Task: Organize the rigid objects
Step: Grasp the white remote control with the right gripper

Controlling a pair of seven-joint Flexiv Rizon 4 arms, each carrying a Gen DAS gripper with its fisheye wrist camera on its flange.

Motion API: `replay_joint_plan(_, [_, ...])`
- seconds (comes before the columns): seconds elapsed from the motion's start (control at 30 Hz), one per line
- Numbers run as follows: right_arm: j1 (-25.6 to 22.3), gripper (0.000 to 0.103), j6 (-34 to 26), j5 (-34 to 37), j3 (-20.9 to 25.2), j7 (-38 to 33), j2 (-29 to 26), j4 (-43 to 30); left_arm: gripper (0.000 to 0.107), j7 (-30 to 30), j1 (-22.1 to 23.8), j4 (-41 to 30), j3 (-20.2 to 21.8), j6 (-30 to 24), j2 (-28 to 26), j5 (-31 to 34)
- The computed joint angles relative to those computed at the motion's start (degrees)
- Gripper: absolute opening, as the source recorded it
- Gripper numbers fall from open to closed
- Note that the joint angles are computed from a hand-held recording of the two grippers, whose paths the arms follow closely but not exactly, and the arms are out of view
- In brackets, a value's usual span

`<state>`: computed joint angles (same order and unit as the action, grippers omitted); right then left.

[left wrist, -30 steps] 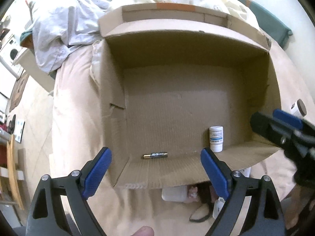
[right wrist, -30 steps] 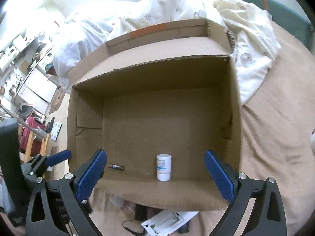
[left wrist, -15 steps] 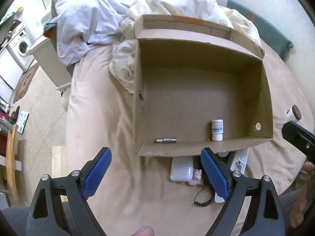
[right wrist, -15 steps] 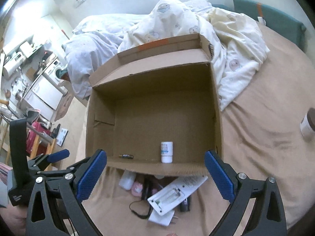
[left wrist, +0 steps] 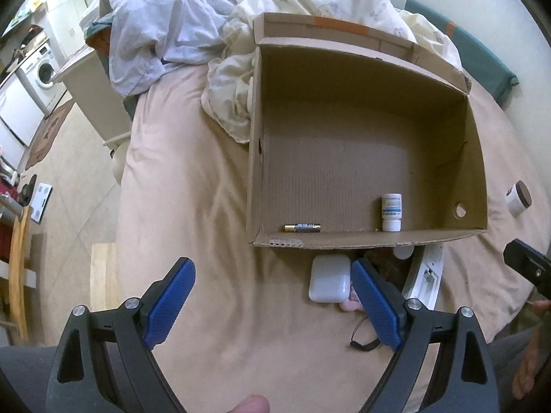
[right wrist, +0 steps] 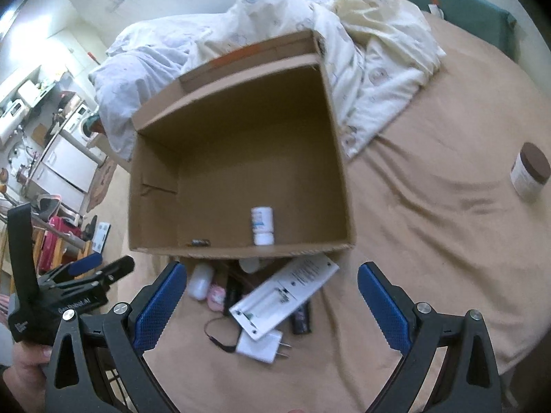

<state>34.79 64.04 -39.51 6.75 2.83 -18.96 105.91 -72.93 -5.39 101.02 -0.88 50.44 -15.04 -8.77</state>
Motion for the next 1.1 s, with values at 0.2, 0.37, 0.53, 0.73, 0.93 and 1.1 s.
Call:
replay_joint_plan(0.2, [-2.2, 0.103, 3.0, 7.3, 2.2, -1.8, -1.0, 1.3, 0.091, -2.6, -0.1, -1.1, 0.3, -3.1, -1.3, 0.6])
replay_joint_plan(0.37, [-5.5, 0.103, 4.9, 22.2, 7.5, -11.6, -5.3, -2.0, 0.091, -3.7, 0.0, -2.0, 0.4, -5.6, -1.9, 1.0])
replay_joint_plan(0.53, [-7.9, 0.091, 5.0, 34.5, 11.4, -18.5, -10.4, -7.4, 0.091, -4.8, 0.0, -3.0, 0.6, -7.5, -2.7, 1.7])
replay_joint_plan(0.73, [-6.5, 0.080, -0.6, 39.5, 10.4, -20.8, -14.0, -12.8, 0.091, -5.1, 0.1, -3.1, 0.7, -7.1, -2.7, 2.5])
replay_joint_plan(0.93, [-4.6, 0.069, -4.9, 39.0, 8.1, -21.1, -15.3, -14.7, 0.091, -5.6, 0.1, -3.7, 0.8, -8.4, -3.4, 3.1])
replay_joint_plan(1.1, [-3.8, 0.049, -4.6, 38.4, 7.4, -21.0, -13.2, -12.0, 0.091, -5.9, -0.1, -4.4, 0.9, -8.9, -4.1, 4.0])
